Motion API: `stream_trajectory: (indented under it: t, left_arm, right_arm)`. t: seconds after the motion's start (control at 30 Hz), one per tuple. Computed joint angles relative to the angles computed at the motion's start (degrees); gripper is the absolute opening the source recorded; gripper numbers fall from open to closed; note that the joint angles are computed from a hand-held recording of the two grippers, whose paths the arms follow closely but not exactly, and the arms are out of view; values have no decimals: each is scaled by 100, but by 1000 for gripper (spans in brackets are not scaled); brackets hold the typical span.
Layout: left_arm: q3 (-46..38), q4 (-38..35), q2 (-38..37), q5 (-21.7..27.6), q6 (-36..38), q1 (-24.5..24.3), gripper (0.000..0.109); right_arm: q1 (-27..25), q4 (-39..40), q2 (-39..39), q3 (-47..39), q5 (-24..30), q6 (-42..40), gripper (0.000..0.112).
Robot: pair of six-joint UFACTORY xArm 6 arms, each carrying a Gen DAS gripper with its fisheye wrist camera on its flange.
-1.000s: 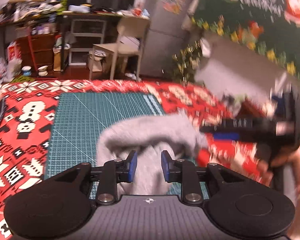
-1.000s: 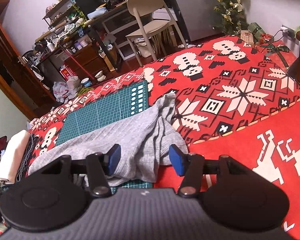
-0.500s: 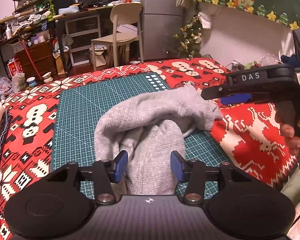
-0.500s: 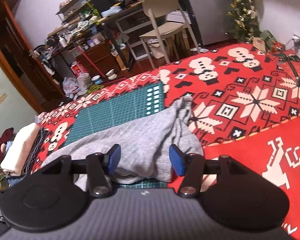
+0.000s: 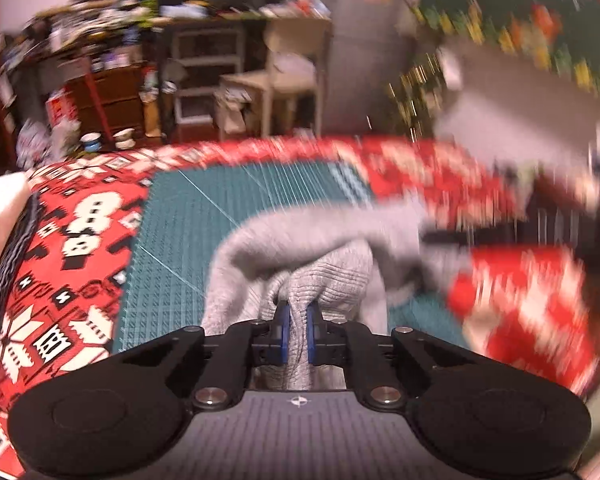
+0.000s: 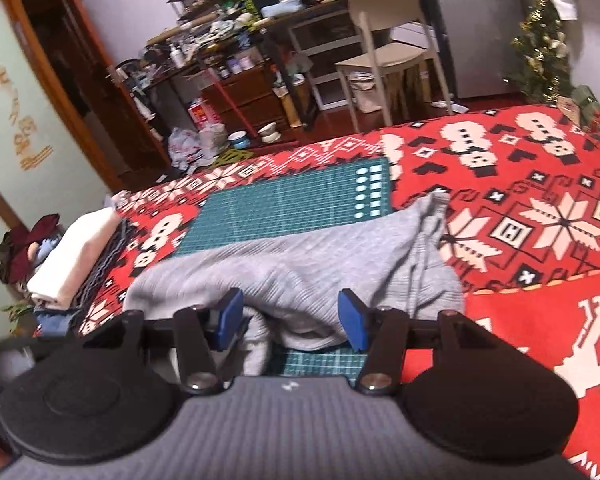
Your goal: Fold clothes
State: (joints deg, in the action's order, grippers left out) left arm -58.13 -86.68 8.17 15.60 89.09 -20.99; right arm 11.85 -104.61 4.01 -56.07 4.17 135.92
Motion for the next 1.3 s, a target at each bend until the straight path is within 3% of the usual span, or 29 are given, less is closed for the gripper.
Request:
stream_trajectory:
  t: [0.13, 0.2, 0.3, 0.4, 0.53, 0.6, 0.7, 1.17, 1.2, 1.23, 1.3]
  left_arm:
    - [-295, 89, 67, 861, -1112, 567, 7]
    - [-426, 169, 191, 1022, -1622, 728, 7]
    - [-524, 123, 314, 1067, -2174, 808, 7]
    - [-615, -116, 389, 1209, -2221, 879, 7]
    - [-587, -512, 310, 1526, -1804, 984, 7]
    - [-554, -525, 279, 1874, -1795, 1099, 7]
    - [-544, -530, 287, 2311, -1865, 1212, 7]
    - [-455, -178, 170, 2712, -1580, 1252, 7]
    - [-448, -146, 163, 2722, -1584, 1246, 7]
    - [-475, -102, 191, 2789, -1643, 1263, 7]
    - [-492, -93, 206, 2853, -1711, 1285, 7]
  right_arm:
    - [99, -137, 98, -140, -150, -47, 57]
    - [160, -87, 177, -208, -171, -230, 57]
    - [305, 818, 291, -186, 36, -1396, 57]
    - [407, 975, 396, -271, 104, -1733, 56]
    - [570, 467, 476, -490, 142, -1417, 53]
    - [649, 319, 512, -582, 179, -1327, 50]
    - [751, 690, 584, -663, 268, -1775, 50]
    - [1249, 1505, 778, -863, 853, -3469, 53]
    - [1246, 1574, 798, -868, 816, -3493, 42]
    - [1220, 1722, 810, -865, 760, -3582, 24]
    - [1210, 1979, 786, -835, 770, -3712, 17]
